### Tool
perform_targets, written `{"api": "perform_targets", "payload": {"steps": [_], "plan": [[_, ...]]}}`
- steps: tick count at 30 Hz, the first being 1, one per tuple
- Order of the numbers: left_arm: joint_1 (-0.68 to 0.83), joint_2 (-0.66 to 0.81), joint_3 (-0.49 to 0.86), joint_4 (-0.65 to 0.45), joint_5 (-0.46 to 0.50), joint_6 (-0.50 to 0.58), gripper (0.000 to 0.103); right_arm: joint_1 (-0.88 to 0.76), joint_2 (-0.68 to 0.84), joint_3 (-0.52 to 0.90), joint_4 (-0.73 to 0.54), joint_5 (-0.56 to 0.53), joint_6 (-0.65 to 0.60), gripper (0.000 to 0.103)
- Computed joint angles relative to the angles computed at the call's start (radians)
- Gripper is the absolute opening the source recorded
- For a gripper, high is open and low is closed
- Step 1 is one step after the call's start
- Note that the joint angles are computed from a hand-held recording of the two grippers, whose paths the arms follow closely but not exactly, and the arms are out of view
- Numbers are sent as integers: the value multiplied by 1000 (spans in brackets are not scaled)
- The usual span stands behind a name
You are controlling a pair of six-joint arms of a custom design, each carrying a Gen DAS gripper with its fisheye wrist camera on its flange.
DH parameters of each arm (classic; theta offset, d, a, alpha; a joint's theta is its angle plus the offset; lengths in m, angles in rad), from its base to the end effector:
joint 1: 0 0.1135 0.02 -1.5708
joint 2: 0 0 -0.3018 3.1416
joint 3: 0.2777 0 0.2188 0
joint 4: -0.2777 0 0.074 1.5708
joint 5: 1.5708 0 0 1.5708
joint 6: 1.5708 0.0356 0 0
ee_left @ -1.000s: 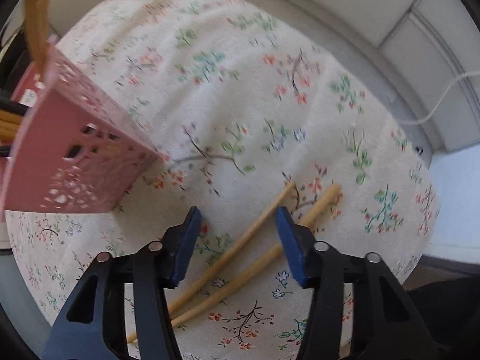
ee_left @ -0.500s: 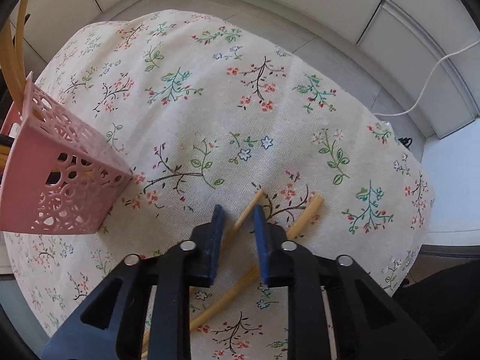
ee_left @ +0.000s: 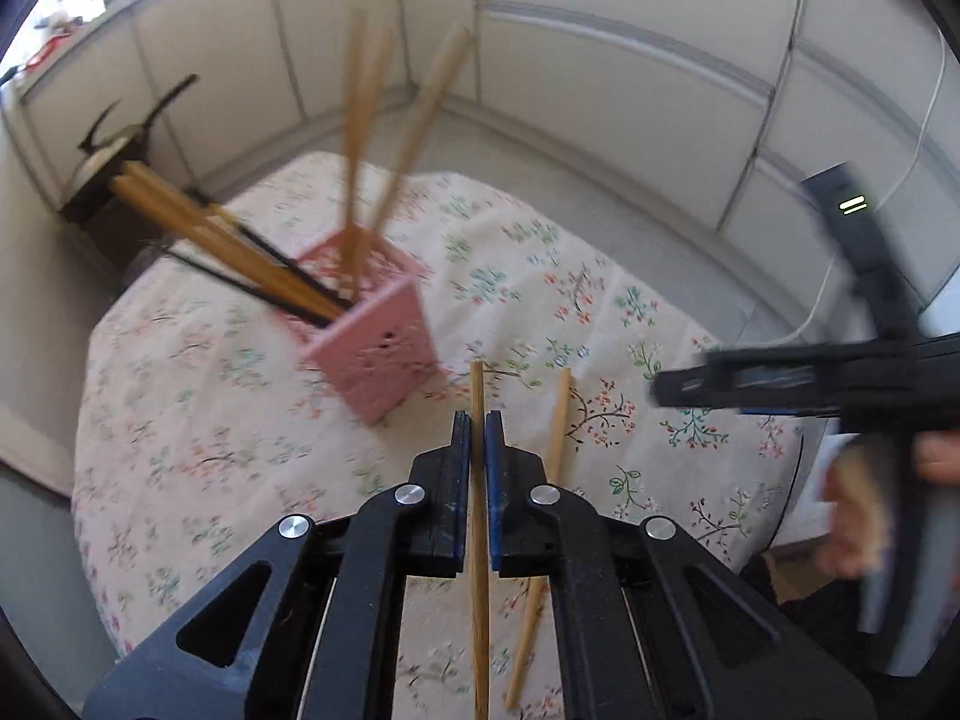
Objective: Organize utensils
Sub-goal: 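Lift the bamboo chopstick with the left gripper over the pink holder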
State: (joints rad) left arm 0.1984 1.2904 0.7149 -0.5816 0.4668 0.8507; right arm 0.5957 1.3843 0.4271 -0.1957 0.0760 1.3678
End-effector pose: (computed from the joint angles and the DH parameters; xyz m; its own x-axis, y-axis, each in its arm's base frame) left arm 0.1876 0.0214 0.2424 -0.5910 0.5659 -0.5749 0.6757 0.7365 0.0305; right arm 0.1494 0.0980 0.1725 -0.6755 0.7220 -0.1498 0.6333 0.6721 0.3835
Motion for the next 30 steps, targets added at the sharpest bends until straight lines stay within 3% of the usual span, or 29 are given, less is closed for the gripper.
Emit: {"api": "perform_targets", "payload": {"steps": [4,9,10,11,15,19,26,30], "plan": [[220,-10,137,-171,152,116,4,26,227,162,-3,-13,-75,62],[343,39,250,-253,252,152,4,29,422,312,-47,-59,-124,38],[357,52,270,-269,263,157,4,35,443,333,-60,-40,-119,30],[368,64,288,-291,272,168,4,43,448,347,-67,-12,-123,12],[413,85,346,-358,308,188,4,35,425,295,21,-20,-95,8],[445,90,373,-390,359,190,4,68,280,237,19,76,-60,8],[515,65,406,-436,451,201,4,268,-37,282,-239,343,7,8],[552,50,433,-468,498,203,4,425,-115,394,-417,547,72,8]]}}
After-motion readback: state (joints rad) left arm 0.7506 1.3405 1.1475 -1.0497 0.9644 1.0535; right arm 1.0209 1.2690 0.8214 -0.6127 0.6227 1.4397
